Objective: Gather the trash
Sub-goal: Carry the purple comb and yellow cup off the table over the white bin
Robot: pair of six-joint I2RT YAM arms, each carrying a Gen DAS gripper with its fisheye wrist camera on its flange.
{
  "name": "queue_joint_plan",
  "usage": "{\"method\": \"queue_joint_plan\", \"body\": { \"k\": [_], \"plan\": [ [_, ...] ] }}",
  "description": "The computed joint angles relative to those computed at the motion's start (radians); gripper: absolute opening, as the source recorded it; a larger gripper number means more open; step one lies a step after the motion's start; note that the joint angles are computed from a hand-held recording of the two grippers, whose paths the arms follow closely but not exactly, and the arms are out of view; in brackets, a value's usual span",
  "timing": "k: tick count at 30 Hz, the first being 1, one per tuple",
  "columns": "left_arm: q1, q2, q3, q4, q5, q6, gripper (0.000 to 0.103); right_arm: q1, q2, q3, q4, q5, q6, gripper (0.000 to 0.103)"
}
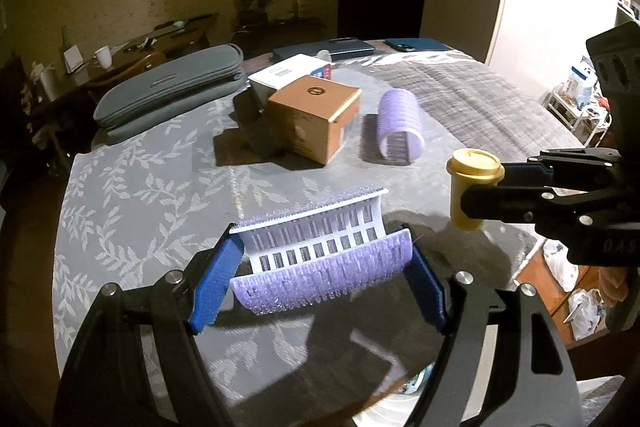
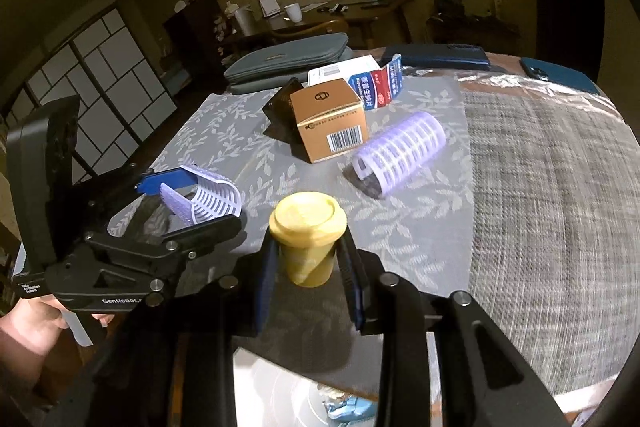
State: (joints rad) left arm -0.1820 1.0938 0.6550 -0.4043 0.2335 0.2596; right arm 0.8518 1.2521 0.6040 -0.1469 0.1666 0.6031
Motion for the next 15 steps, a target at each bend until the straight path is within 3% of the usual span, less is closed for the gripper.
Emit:
{"method": "queue_joint_plan", "body": {
  "k": [15],
  "plan": [
    [-0.062, -0.168, -0.049, -0.111, 0.024, -0.003, 0.078, 0.162, -0.173, -0.058, -0.159, 0.137, 0.12, 0.03]
  ]
}}
